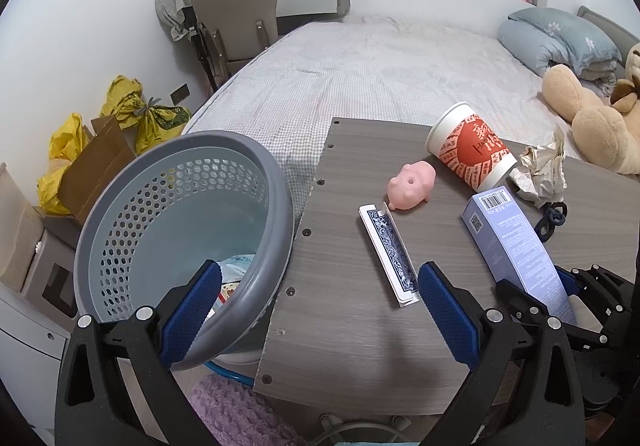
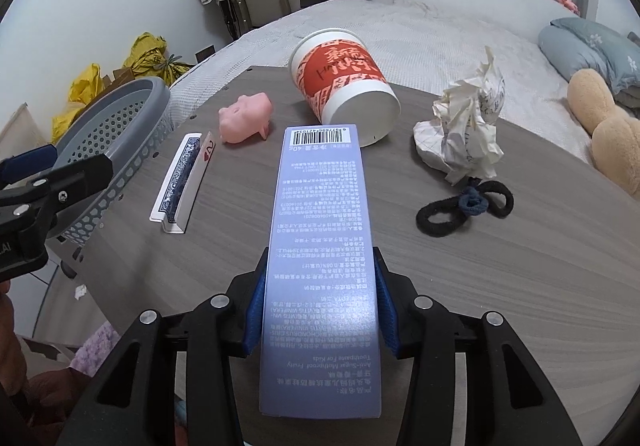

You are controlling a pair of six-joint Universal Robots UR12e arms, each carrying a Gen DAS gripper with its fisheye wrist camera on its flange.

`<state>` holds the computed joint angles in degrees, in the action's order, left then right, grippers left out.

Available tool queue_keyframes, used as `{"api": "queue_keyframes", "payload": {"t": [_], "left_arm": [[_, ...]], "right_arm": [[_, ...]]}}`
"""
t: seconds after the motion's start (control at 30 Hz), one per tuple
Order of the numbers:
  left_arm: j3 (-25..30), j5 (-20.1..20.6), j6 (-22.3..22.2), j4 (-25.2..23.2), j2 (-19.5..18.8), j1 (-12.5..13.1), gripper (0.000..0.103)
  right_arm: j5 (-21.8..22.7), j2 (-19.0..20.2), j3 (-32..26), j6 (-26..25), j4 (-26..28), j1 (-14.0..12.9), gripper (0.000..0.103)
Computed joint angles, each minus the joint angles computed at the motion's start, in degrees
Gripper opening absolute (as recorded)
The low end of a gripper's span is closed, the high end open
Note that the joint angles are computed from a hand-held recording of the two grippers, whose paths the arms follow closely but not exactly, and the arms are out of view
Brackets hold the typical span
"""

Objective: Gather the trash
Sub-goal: 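Grasp the blue-patterned card pack with the left tool while the right tool holds the box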

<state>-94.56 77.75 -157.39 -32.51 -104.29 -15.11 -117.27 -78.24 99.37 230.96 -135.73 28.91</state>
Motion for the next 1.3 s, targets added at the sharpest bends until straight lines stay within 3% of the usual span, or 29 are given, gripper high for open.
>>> {"api": "queue_keyframes", "payload": {"t": [0.3, 0.7, 1.0, 1.13, 1.3], "left_arm": [[0.39, 0.04, 0.48, -1.23, -0.37, -0.22, 0.097], [2.36, 0.56, -0.02, -4.92, -2.17, -2.07, 0.097], [3.39, 3.61, -0.09, -5.03, -3.97, -4.04, 0.095], [4.33, 3.90, -0.69, -6.62, -4.74, -4.39, 0.078], [5.12, 2.76, -2.04, -8.66, -5.23, -4.21, 0.066]], "right_arm": [[-0.72, -1.22, 1.79, 1.60, -4.45, 0.74, 0.043], [-6.42, -5.67, 5.36, 8.80, -5.84, 3.08, 0.043], [-6.59, -7.33, 8.20, 12.27, -8.18, 3.00, 0.043], [-6.67, -7.49, 8.62, 12.79, -8.93, 2.98, 0.043], [-6.72, -7.57, 8.93, 13.02, -9.62, 3.14, 0.043]]}}
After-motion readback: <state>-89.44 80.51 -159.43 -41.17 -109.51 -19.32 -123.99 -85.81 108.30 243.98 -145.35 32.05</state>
